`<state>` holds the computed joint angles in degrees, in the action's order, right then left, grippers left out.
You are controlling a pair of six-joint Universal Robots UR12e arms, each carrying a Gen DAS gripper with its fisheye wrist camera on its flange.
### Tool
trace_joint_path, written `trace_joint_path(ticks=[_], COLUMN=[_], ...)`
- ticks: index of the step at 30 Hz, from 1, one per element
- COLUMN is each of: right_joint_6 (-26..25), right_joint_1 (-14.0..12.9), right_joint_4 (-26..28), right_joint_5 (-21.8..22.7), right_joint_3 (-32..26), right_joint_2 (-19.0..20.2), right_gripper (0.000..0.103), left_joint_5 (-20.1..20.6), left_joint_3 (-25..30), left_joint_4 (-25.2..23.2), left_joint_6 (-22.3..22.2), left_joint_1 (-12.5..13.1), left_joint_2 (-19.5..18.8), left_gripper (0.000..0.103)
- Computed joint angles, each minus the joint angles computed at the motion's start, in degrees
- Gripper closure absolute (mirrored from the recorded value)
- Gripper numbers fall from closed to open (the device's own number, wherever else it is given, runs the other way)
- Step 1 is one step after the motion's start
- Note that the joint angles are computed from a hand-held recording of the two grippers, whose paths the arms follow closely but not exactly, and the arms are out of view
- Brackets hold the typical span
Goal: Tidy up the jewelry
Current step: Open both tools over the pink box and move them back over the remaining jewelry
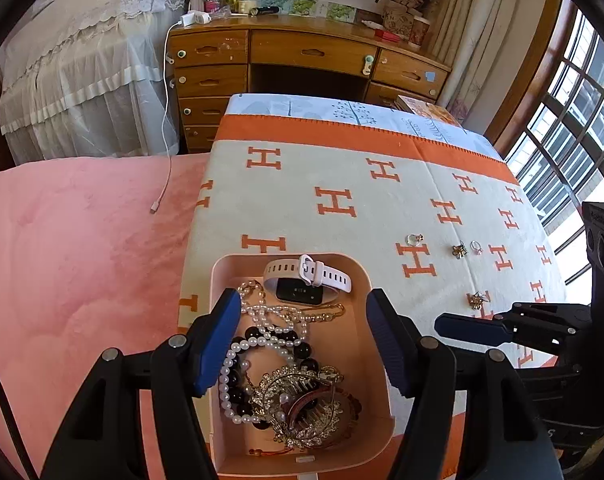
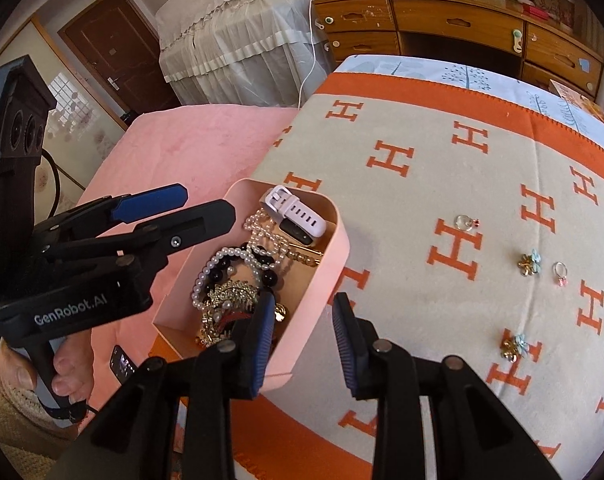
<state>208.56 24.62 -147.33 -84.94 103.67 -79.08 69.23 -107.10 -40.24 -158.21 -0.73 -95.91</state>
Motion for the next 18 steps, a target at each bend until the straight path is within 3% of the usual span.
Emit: trace_joint_path(ticks=[18], right_joint_6=[6.4], right_joint_1=[-5.4], right_joint_4=[-5.4], right_joint_5=[-4.6], right_joint_3=[10.6], right_joint_2=[-8.9], right_gripper=[0.073], left_joint_5=[4.6], left_joint_3=[1.5], left_joint_4=[-1.0], left_joint_6=[2.6], left_joint_1=[-6.4], left_joint_2=[-0.9], left_gripper=[0.035])
